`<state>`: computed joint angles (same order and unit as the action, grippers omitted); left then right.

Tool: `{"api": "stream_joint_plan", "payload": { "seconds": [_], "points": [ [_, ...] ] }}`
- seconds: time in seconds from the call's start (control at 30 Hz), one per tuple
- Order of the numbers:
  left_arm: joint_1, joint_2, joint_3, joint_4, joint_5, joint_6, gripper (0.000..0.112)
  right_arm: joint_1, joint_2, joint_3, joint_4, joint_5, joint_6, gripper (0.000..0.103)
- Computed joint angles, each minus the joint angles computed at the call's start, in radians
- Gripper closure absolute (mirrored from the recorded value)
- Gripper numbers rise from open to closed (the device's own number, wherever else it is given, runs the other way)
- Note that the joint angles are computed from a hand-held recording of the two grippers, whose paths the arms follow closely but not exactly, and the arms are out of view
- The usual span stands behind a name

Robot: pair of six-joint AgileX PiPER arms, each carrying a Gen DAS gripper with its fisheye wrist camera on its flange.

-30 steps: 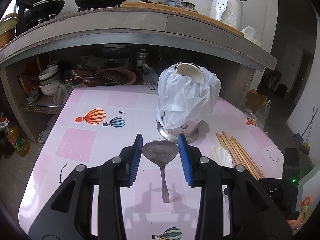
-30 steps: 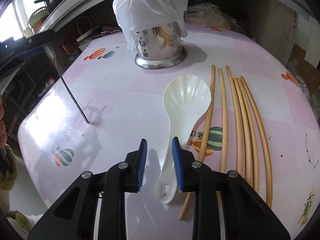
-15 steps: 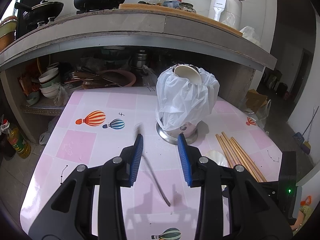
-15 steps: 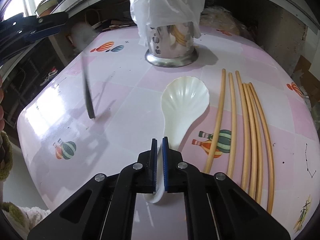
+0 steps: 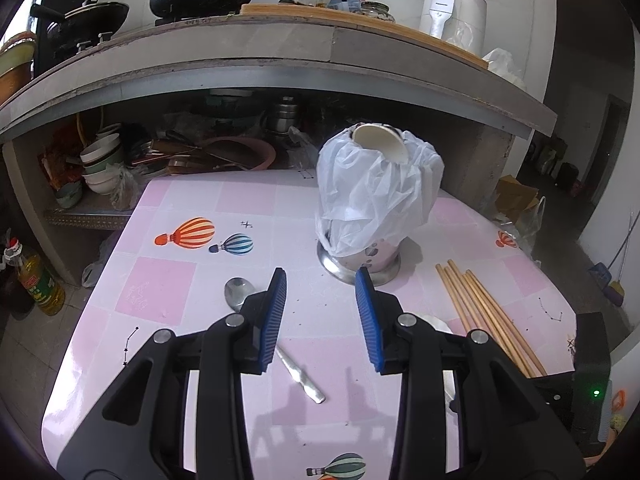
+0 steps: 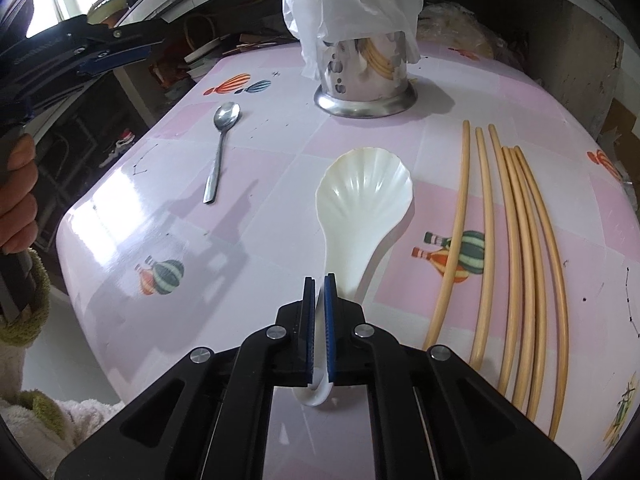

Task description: Organize utensils

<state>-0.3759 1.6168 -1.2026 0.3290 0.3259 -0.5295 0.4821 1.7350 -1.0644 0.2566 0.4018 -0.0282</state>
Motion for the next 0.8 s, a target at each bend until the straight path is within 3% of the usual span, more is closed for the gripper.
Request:
{"api": "stream_joint_plan", "payload": {
  "seconds": [0.2,0.43,0.47,0.53,0.57,0.63,0.8],
  "points": [
    [0.030,-0.004,0.020,0.030,0.014,-0.033,0.078,-0.012,-0.022,0.033,0.092,0.004,-0.082,0.098],
    [0.085,0.051,-0.001,-0.177,0.044,0.165,0.073,-0.038,-0.032,0.046,0.206,0.017,-0.189,0.096],
    [0.090,0.064,-0.008,-0.204,0.047,0.190,0.071,-0.043,-0.038,0.051,0.237,0.014,-0.219,0.095],
    [0.100,0.099,-0.030,-0.250,0.061,0.228,0.065,-0.054,-0.047,0.058,0.291,0.007,-0.272,0.076],
    [0.102,0.113,-0.041,-0.258,0.066,0.237,0.063,-0.057,-0.054,0.063,0.307,0.000,-0.286,0.073],
    [0.106,0.164,-0.086,-0.243,0.095,0.227,0.056,-0.060,-0.072,0.077,0.335,-0.024,-0.317,0.071],
    [0.120,0.313,-0.245,-0.201,0.192,0.199,0.054,-0.081,-0.082,0.084,0.397,-0.035,-0.366,0.069]
  ]
}}
